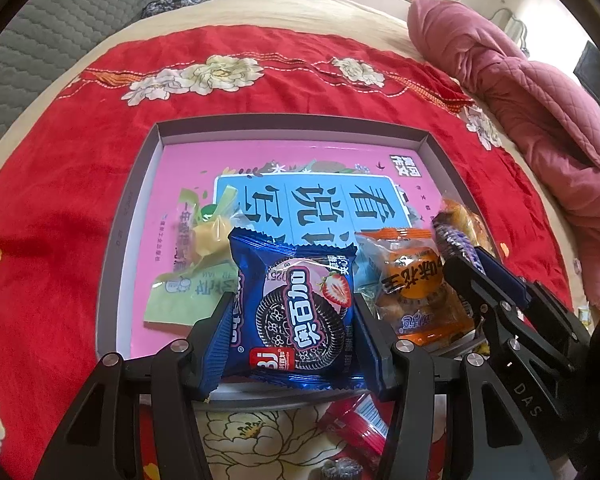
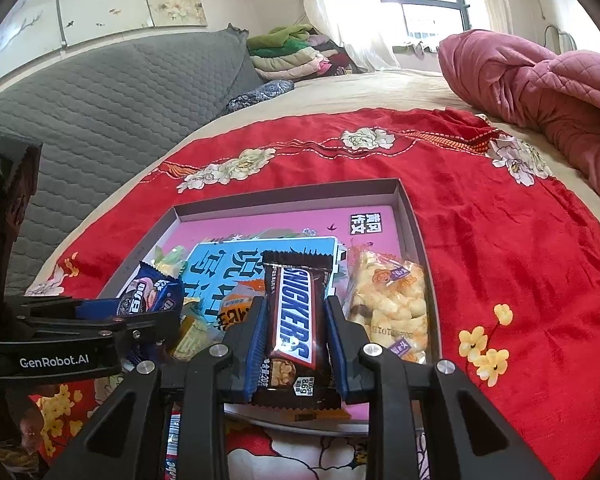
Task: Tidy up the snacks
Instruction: 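Lower the Snickers into the tray and open the right tool while the left tool releases the cookie pack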
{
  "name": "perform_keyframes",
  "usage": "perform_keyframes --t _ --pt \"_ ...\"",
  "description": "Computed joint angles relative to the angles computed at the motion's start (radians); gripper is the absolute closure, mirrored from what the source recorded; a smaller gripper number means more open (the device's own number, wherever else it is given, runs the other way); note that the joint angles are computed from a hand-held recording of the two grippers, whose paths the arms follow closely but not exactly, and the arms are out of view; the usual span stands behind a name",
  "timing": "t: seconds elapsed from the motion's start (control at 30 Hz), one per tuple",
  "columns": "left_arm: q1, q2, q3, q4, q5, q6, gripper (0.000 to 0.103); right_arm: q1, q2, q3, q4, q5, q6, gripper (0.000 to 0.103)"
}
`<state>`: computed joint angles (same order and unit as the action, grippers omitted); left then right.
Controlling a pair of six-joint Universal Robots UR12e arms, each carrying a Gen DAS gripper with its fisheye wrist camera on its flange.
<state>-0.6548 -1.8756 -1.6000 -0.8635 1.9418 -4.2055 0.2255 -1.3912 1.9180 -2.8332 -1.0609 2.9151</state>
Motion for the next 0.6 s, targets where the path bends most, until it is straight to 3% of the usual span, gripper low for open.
perform_keyframes --t 0.6 --pt "0.0 0.001 0.001 -0.005 -0.001 -0.005 0.046 -0.004 -0.004 0.007 -0.041 -0.018 0.01 0.072"
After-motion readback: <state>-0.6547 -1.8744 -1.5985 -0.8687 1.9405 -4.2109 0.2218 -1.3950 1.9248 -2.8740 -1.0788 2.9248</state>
